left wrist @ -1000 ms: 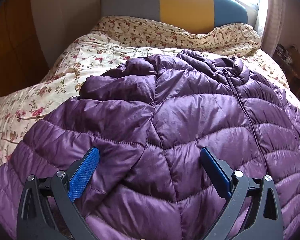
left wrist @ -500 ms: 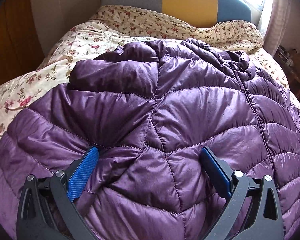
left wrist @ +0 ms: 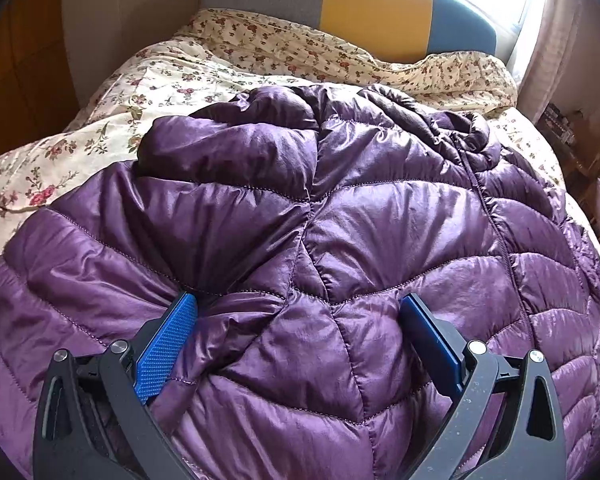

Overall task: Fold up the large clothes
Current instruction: 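Carry the sleeve across the jacket body with the right gripper and release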

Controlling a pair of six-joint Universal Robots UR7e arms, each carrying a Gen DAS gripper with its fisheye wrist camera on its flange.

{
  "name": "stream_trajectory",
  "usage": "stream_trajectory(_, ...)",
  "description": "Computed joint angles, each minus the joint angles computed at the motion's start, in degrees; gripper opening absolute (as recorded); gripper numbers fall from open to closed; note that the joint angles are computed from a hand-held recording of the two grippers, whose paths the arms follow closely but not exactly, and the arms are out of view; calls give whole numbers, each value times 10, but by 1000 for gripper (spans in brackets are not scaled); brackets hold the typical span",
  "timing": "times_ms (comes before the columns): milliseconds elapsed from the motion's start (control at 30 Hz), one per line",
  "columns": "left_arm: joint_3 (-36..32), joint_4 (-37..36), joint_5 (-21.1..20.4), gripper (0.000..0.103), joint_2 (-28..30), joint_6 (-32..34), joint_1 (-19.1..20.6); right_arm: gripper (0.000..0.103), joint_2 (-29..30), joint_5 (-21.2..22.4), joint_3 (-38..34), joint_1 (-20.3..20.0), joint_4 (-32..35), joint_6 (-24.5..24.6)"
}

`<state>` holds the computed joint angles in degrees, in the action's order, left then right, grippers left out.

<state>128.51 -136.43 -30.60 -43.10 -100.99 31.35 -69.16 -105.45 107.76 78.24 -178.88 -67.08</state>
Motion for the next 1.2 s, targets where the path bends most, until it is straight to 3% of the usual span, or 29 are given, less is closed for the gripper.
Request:
stream_trajectory(267, 35, -91, 8, 100, -2, 29, -12, 11, 14, 5, 100, 47, 11, -24)
stream_trajectory(500, 64, -168, 12, 100, -4, 51, -22, 11, 7, 12, 144, 63, 119, -33)
stream_trajectory(667, 98, -267, 10, 100, -6, 74, -34, 11, -1, 6, 158, 60, 211, -39)
stream_trajectory(800, 119, -339, 4, 100, -6, 89, -44, 13, -5, 7, 173, 54, 218, -56)
stream_trajectory(900, 125, -392, -2, 100, -2, 109, -47, 17, -16, 12, 175, 52, 237, -58)
stream_trajectory(1033, 109, -437, -10, 100, 5, 156, -39, 46, -40, 20, 173, 46, 265, -77)
stream_trajectory(1100, 88, -470, -23, 92, 17, 206, -30, 49, -49, 23, 176, 42, 265, -90)
stream_trajectory(1200, 50, -463, -45, 89, 30, 252, -13, 61, -62, 28, 174, 35, 280, -91)
